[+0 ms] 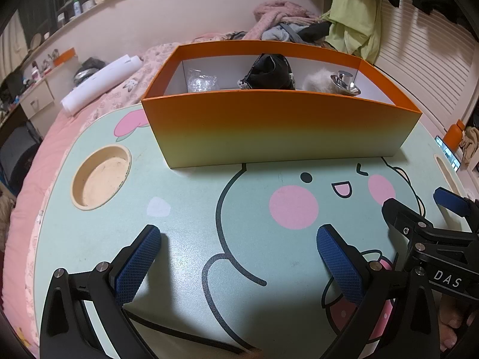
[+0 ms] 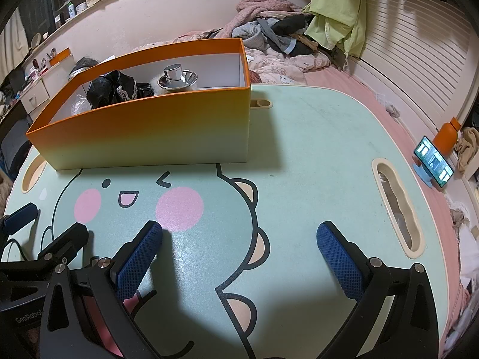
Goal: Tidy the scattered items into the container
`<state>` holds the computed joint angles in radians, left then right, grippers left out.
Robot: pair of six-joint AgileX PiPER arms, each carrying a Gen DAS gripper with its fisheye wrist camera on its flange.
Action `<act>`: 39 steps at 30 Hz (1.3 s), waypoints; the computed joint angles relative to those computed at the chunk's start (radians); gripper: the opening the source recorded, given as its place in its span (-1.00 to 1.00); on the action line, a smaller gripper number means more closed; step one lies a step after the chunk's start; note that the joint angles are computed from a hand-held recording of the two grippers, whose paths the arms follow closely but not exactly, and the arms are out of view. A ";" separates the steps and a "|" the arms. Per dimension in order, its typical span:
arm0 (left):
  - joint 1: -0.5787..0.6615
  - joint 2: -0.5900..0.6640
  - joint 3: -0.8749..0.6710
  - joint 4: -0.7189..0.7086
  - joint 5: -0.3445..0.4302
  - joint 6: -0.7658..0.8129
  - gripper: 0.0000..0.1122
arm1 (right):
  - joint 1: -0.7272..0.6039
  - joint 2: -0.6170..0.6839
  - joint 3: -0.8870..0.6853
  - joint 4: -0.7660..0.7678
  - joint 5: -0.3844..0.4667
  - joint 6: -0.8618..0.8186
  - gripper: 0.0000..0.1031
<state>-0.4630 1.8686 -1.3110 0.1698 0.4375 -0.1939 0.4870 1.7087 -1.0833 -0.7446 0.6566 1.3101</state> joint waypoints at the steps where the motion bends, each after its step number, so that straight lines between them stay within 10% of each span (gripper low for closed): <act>1: 0.001 -0.001 0.000 -0.003 0.000 0.003 0.84 | -0.005 -0.004 -0.003 0.011 -0.009 -0.026 0.95; 4: 0.003 -0.001 0.000 -0.002 0.001 0.006 0.84 | -0.025 -0.035 -0.009 0.040 -0.055 -0.097 0.54; 12: 0.001 0.001 0.001 -0.008 -0.002 0.008 0.84 | -0.142 0.025 -0.283 0.312 -0.130 -0.427 0.20; 21: 0.002 0.005 -0.008 -0.021 0.002 0.010 0.84 | -0.107 0.182 -0.496 0.261 0.020 -0.448 0.19; 32: 0.097 -0.010 -0.163 -0.399 0.028 0.367 0.83 | -0.097 0.189 -0.512 0.198 0.075 -0.466 0.19; 39: 0.170 0.237 -0.607 -0.336 0.230 0.213 0.62 | -0.139 0.211 -0.574 0.135 0.139 -0.458 0.19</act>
